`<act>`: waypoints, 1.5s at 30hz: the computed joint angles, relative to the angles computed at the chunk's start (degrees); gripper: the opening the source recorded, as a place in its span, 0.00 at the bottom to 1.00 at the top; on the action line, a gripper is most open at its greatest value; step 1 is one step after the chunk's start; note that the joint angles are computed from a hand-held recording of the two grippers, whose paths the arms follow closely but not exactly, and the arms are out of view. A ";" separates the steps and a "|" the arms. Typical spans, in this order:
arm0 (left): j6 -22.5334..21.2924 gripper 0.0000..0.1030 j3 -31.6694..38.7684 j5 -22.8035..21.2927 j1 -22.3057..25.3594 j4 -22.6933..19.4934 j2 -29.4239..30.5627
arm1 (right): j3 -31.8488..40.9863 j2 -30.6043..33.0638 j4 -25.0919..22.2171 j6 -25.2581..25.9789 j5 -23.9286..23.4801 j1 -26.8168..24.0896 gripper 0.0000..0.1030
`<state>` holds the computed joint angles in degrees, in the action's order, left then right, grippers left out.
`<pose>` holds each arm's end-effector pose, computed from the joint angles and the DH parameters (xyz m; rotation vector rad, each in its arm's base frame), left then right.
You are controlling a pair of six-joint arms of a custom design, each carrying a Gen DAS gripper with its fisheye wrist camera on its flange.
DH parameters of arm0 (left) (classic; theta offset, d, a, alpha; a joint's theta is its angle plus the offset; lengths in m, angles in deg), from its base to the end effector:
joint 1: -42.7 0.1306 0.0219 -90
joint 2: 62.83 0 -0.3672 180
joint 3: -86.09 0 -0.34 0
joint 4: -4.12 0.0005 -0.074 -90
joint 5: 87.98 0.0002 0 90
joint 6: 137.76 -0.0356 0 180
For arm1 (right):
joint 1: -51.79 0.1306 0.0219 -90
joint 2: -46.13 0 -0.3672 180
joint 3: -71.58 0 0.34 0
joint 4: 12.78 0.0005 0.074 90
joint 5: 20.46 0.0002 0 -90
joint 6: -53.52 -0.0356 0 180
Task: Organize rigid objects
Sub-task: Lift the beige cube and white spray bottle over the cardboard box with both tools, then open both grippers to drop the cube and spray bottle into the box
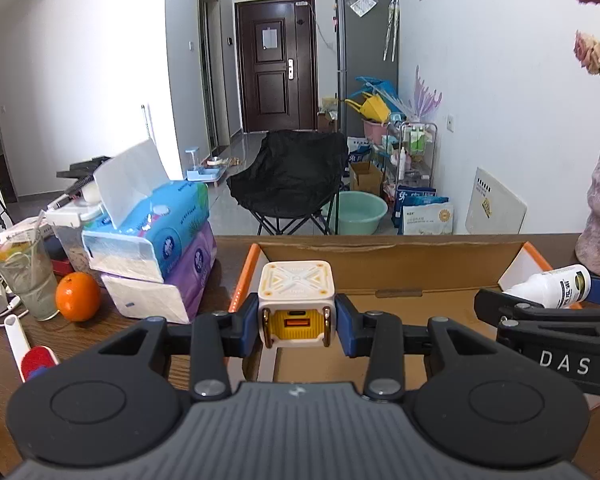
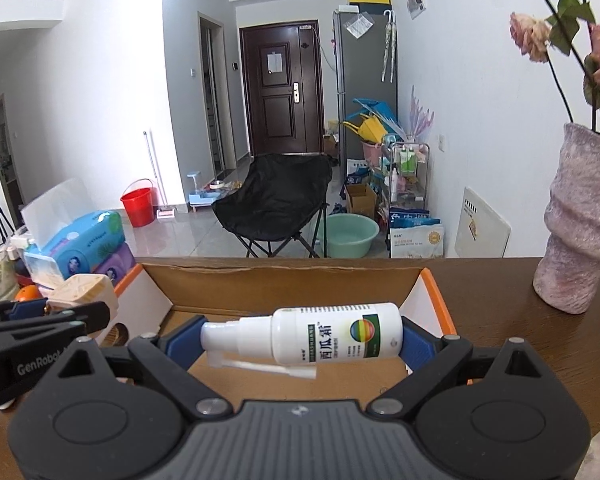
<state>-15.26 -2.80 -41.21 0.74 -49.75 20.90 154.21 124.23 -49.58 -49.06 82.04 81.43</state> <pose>0.3042 -0.2414 0.4667 -0.1582 2.1256 0.1559 0.3317 0.1793 0.4585 -0.1881 2.1175 0.2045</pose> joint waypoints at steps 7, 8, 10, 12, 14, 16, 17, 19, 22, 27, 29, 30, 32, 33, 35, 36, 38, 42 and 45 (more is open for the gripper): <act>-0.47 0.38 -1.35 2.08 1.56 1.66 1.53 | -0.64 2.11 1.30 -0.13 -1.22 -1.25 0.94; -0.59 0.38 -1.42 2.20 1.68 1.83 1.74 | -0.34 2.67 1.41 -0.13 -1.42 -1.39 0.94; -0.67 0.38 -1.58 2.62 1.98 2.21 2.19 | -0.56 3.09 1.82 0.01 -1.63 -1.61 0.94; -0.78 0.38 -1.75 3.02 2.23 2.50 2.40 | -0.80 3.40 2.15 0.11 -1.86 -1.78 0.94; -1.02 0.39 -2.05 3.54 2.46 2.86 2.54 | -0.96 3.66 2.34 0.02 -1.81 -1.89 0.94; -1.18 0.41 -2.37 4.33 2.75 3.21 2.50 | -0.88 4.03 2.21 0.01 -1.23 -2.03 0.94; -1.31 0.50 -2.46 4.01 2.58 3.35 2.43 | -1.01 4.08 2.24 0.10 -1.33 -2.15 0.94; -1.07 0.80 -2.73 2.10 2.13 3.46 2.17 | -1.30 4.05 2.45 -0.04 -1.13 -2.25 0.95; -1.84 0.91 -4.11 0.77 1.76 5.66 0.89 | -1.79 3.50 2.87 0.01 -1.61 -2.52 1.00; -0.85 0.99 -4.05 0.68 1.88 4.87 0.80 | -2.69 2.28 3.39 0.14 -1.42 -2.59 1.00; -0.30 1.00 -4.02 0.98 1.95 4.44 0.73 | -2.86 2.14 3.53 0.11 -1.36 -2.55 1.00; -0.01 1.00 -4.02 1.01 1.92 4.23 0.68 | -2.94 1.97 3.46 0.06 -1.31 -2.55 1.00; 0.37 1.00 -4.10 0.97 1.81 3.88 0.52 | -3.22 1.60 3.48 0.05 -1.16 -2.43 1.00; 0.42 1.00 -4.11 1.06 1.84 3.84 0.43 | -3.36 1.33 3.39 0.14 -1.18 -2.45 1.00; 0.67 1.00 -4.21 0.73 1.63 3.61 0.10 | -3.46 1.00 3.31 0.27 -0.94 -2.36 1.00; 0.81 1.00 -4.24 0.55 1.45 3.48 -0.09 | -3.72 0.63 3.45 0.35 -0.94 -2.33 1.00; 1.03 1.00 -4.17 0.24 1.22 3.12 -0.41 | -4.10 -0.08 3.31 0.40 -1.11 -2.38 1.00; 1.19 1.00 -4.52 0.49 0.96 3.03 -1.42 | -4.94 -1.66 3.08 0.29 -0.94 -2.20 1.00; 2.01 1.00 -4.64 -0.21 0.17 2.08 -2.04 | -5.78 -3.23 2.99 0.39 -0.88 -2.00 1.00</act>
